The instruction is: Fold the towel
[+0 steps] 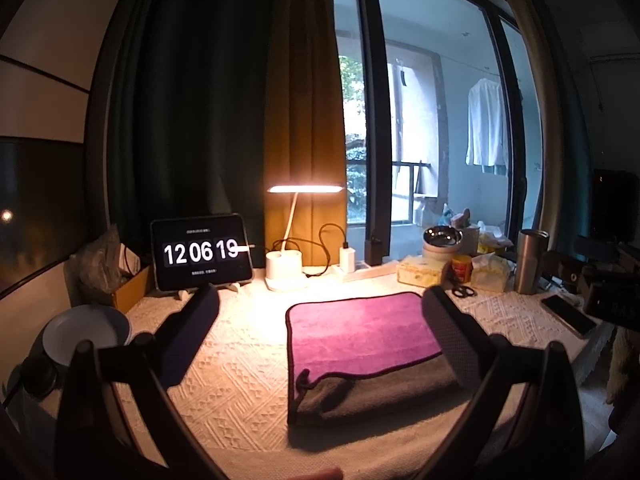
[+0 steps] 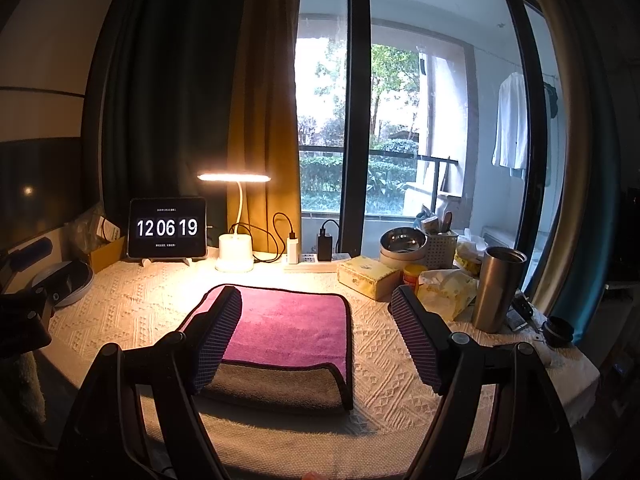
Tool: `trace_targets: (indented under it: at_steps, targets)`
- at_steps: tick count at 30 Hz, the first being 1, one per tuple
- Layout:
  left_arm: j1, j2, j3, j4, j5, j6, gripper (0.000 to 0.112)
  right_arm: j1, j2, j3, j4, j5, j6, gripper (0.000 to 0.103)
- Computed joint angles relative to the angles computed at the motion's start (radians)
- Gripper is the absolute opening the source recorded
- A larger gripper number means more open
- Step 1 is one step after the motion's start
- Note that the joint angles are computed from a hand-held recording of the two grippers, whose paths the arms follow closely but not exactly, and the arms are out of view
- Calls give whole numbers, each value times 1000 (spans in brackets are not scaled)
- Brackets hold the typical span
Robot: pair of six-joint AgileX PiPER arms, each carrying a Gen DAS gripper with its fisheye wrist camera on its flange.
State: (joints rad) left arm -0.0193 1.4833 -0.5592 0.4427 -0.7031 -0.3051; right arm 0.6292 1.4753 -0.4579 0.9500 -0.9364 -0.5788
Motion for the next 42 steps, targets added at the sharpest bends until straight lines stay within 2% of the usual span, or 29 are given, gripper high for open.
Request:
trace_targets:
  at_steps: [8,12,21,30,33,38,42]
  targets:
    - [-9,28,-33,2,20,-9,102,-40,17,-18,-35,28,11,80]
    - [-21,56,-72,8,60,-23,102,-70,34,-38,-58,52,15,80]
    - [-69,179,-197,-18,186,2,102,-201,130,-122,-177,175,75,80]
    - [-98,362,-359,101,329,-88,102,-306,250,-194,-330,271,175,80]
    - [-108,414,-406,93,374,-80,101,-334,297,-231,-372,308,202,80]
    - [-115,488,-479,146,437,-130,101,-392,371,-298,-468,391,274,80]
    - [-124,541,-533,272,484,-245,101,-425,426,-347,-537,438,322,76]
